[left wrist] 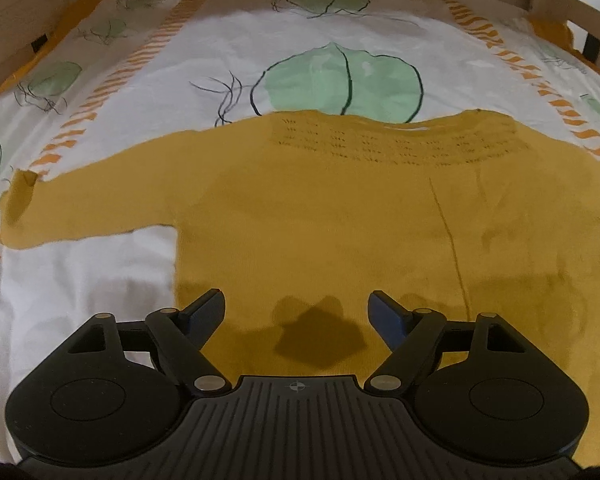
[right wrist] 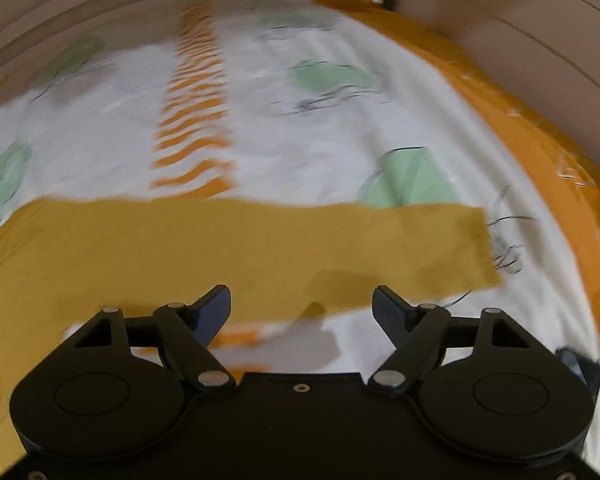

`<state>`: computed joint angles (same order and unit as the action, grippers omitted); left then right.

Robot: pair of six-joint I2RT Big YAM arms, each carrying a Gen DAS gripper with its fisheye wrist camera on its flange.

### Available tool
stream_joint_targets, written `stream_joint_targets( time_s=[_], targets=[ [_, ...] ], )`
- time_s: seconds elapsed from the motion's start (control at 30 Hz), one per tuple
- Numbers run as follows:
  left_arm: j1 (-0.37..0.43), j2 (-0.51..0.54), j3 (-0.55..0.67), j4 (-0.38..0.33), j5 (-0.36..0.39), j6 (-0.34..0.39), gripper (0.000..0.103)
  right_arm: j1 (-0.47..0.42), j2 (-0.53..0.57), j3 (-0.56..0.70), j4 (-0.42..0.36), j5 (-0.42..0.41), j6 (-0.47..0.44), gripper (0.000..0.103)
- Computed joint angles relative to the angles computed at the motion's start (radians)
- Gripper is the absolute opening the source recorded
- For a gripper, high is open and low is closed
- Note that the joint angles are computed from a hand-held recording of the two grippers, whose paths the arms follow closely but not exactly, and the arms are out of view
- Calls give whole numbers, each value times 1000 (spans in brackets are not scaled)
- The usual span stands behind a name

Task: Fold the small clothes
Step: 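Move the right tool to a sweater sleeve cuff and close on it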

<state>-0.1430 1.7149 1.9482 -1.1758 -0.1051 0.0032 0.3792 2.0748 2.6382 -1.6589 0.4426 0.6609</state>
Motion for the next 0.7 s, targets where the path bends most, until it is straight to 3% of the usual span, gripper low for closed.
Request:
stream_joint_targets(
  time_s=[0.1,0.3,0.63,0.7],
  targets=[
    [3,14,17,-5,-2,-10,78,-54,2,-2,-25,27,25,79],
    [7,40,42,-19,6,-38,78,-135,-41,-107,0,70,69,79],
    [-4,56,41,-32,0,-13,78,-197,-99,-311,99,2,97,79],
    [-5,53,36,-29,-1,-7,78,-203,-130,-375,161,-41,101,59]
  ],
)
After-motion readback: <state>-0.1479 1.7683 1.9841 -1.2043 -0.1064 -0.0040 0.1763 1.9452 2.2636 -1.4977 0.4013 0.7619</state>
